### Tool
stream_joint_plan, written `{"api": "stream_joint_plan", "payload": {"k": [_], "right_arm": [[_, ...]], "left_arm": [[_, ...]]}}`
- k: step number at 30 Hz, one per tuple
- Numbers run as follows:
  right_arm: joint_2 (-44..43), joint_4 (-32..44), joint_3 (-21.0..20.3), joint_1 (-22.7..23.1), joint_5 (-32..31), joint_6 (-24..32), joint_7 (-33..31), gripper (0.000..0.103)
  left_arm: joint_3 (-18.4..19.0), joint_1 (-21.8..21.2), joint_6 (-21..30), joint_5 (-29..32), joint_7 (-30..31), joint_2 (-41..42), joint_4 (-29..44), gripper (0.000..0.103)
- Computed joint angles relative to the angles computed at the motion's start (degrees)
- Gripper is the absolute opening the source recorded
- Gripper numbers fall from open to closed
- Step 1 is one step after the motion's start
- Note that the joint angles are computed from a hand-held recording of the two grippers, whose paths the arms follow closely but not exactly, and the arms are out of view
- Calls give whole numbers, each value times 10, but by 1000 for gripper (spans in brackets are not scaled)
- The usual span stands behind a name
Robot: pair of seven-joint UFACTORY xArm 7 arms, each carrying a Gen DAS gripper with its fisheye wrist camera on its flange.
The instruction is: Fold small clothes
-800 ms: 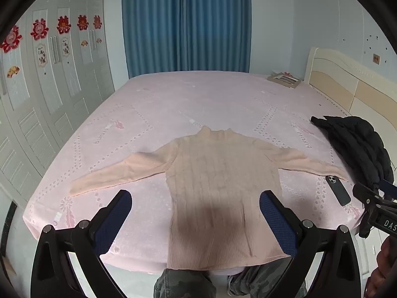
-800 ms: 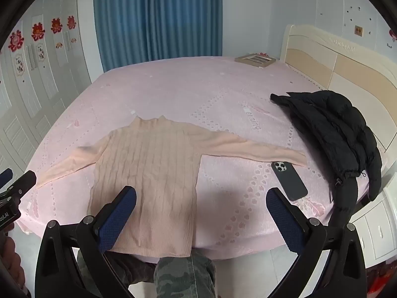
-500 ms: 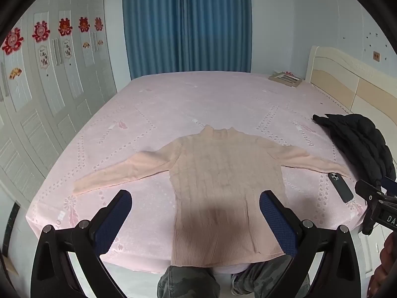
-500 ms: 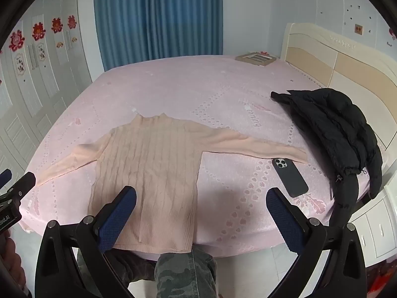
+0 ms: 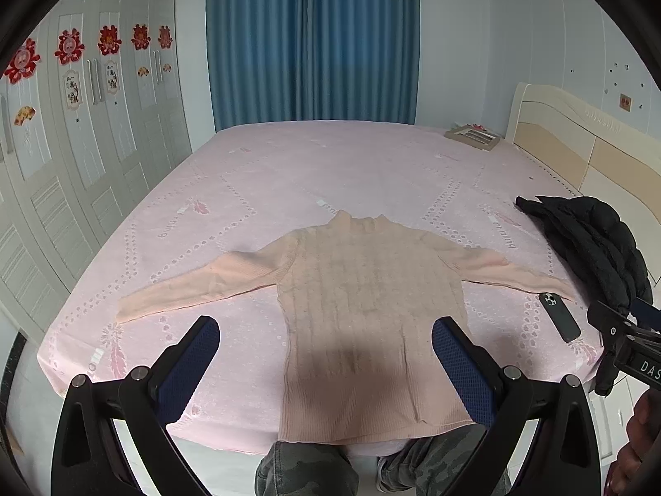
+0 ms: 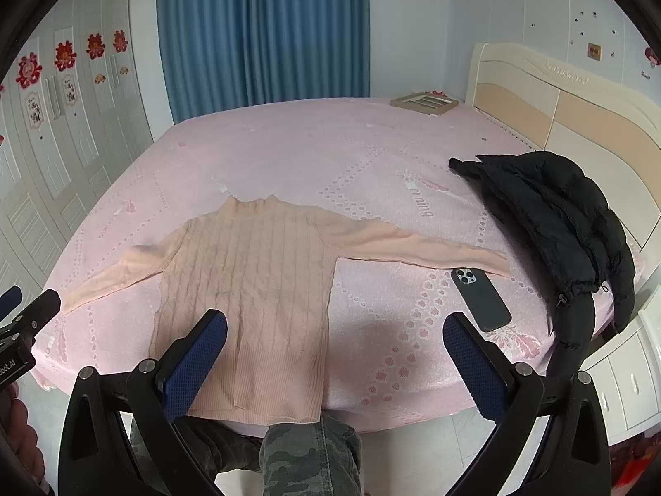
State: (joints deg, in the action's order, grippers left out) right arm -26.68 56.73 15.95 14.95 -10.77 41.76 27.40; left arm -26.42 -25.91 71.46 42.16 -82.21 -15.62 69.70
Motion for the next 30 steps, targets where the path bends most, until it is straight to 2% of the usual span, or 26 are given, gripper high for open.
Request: {"api": "stream_joint_plan", "payload": {"k": [30], "right_arm": [[3,16,2,5,2,6,-2,102]], "left_arm": [[-4,6,-4,0,1,-13,-8,103]]}}
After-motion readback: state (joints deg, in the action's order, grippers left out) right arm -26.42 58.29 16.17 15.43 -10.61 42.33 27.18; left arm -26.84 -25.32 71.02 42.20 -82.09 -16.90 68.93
